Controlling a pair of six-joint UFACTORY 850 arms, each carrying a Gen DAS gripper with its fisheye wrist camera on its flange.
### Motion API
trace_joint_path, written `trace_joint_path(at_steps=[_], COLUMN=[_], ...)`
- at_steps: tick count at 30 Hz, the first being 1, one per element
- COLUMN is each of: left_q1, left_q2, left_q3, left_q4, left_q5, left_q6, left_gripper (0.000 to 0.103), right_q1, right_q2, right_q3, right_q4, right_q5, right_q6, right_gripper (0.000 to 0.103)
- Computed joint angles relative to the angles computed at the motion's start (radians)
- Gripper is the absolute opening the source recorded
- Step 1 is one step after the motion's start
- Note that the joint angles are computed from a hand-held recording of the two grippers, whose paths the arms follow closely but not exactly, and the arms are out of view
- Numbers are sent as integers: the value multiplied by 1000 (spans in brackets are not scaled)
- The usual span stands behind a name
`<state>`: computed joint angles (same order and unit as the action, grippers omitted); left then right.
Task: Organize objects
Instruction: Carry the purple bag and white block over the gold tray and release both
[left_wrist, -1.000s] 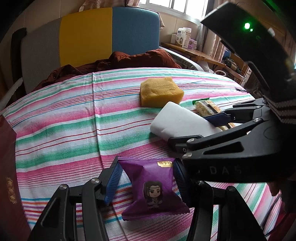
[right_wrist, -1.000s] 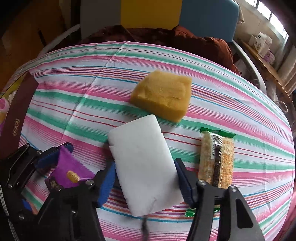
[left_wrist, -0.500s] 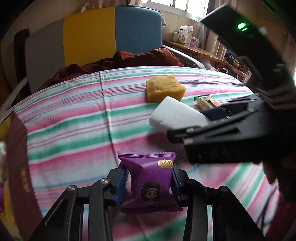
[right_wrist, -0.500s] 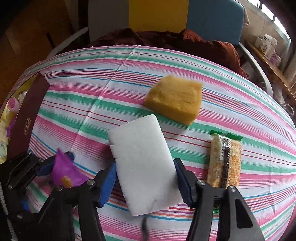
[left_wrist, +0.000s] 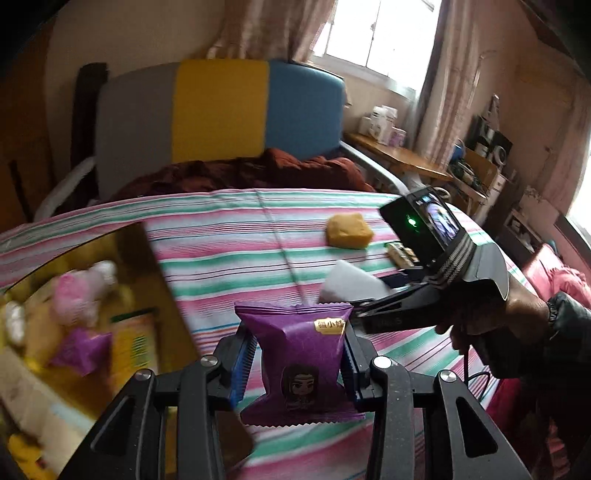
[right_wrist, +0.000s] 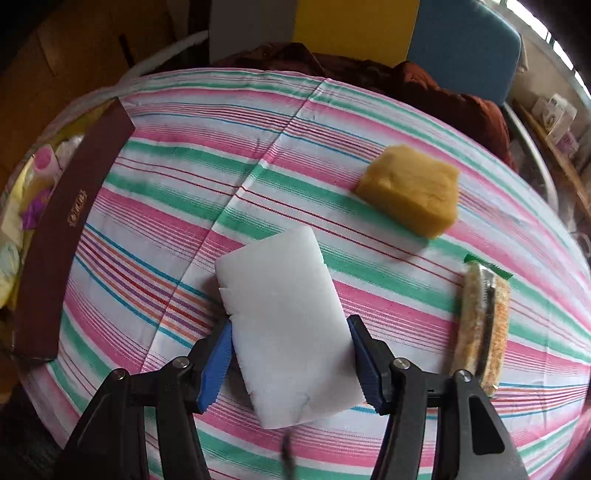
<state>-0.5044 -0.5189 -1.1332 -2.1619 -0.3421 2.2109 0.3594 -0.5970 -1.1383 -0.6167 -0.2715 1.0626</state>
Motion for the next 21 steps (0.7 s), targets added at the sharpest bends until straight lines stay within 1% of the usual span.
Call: trace_joint_path(at_steps=[1, 3, 6, 11, 13, 15, 16, 18, 19, 21], left_q1=[10, 34, 79, 159, 189, 217, 232, 255, 262, 272], left_q2=[11, 33, 59, 91, 96, 98, 97, 95, 94, 91], left_q3=[13, 43, 79, 127, 138, 145, 145, 144, 140, 134], left_q4=[-16, -78, -118, -190, -217, -228, -222, -189, -174, -181], left_q5=[0, 6, -1, -16, -21, -22, -23, -24, -26, -30], left_q6=[15, 78, 102, 129, 135, 122, 100, 45, 18, 14], left_gripper=[42, 42, 42, 42, 42, 42, 42, 40, 40, 39], right_q1=[3, 20, 53, 116, 140, 167, 179, 197, 209, 223], right_q2=[4, 8, 26, 40, 23, 18, 12, -7, -12, -37], right_q3=[-1, -8, -15, -38, -70, -93, -107, -143, -156, -195], right_q4=[29, -8, -24, -99, -117, -150, -135, -29, -12, 71], right_q5=[5, -11, 19, 126, 169, 194, 203, 213, 204, 189], right_q6=[-22, 28, 69, 179, 218, 266, 257, 163, 151, 68], right_gripper=[61, 60, 61, 61, 61, 61, 61, 61, 61, 61])
